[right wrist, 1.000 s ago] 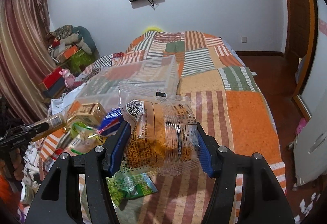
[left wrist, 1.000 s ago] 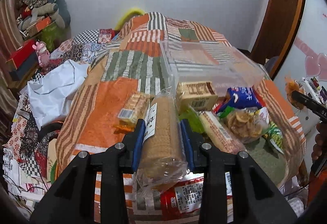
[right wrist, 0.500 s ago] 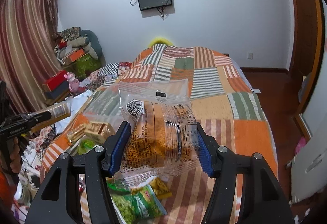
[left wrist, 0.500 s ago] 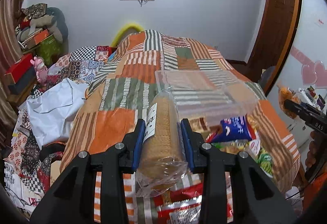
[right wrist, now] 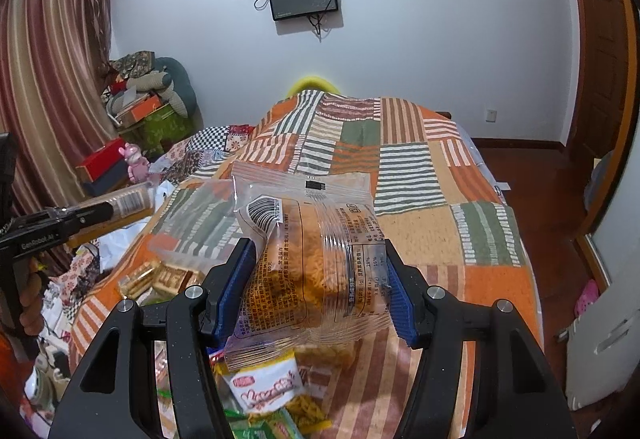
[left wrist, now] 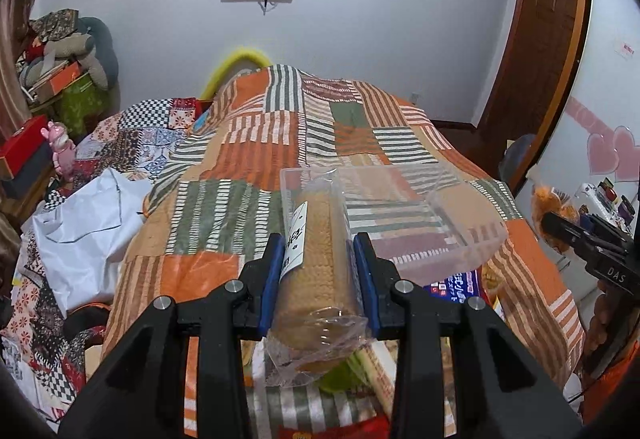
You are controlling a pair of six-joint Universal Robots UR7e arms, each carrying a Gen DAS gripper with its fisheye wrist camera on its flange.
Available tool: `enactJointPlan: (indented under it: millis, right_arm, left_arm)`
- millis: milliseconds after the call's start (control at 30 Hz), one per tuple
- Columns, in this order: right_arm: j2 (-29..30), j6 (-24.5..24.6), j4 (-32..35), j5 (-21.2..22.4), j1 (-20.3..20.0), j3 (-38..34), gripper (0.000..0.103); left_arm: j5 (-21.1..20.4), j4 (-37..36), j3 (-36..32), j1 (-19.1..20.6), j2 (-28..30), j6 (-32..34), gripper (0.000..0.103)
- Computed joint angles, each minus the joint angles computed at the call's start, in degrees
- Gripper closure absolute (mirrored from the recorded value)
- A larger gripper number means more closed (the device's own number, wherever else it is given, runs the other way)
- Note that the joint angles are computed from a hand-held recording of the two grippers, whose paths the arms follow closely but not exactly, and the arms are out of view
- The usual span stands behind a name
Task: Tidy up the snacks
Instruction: 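Carry the cracker roll in the left tool while the right tool carries the orange bag to the box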
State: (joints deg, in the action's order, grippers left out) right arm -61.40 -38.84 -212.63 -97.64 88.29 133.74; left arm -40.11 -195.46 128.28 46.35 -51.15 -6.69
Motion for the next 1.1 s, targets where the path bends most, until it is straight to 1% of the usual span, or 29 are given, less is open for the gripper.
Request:
enactJointPlan:
  millis: [267,400,633,1100]
  right_arm:
    - [2.6,-0.9,1.3,-1.4,1.4,-3.5,0.045]
    - [3.9,-0.6,3.3,-1.9,1.5,-5.4,0.045]
    - [6.3,-1.5,6.4,-3.7,1.9,-8.8,0.045]
    - [9.8,-2.4,13.7,-7.2,2.6,-15.0,0.045]
  left_arm:
    - [-2.4,2.0,-5.1,2.6,3.1,1.9,0.068]
    - [-3.1,2.8,-7.9,3.7,5.0,3.1,0.068]
    - [-3.8,5.1,-12.4,5.4,8.4,4.4,0.068]
    - [-4.7,10.6,-19.3,8.5,12.7,5.9,0.068]
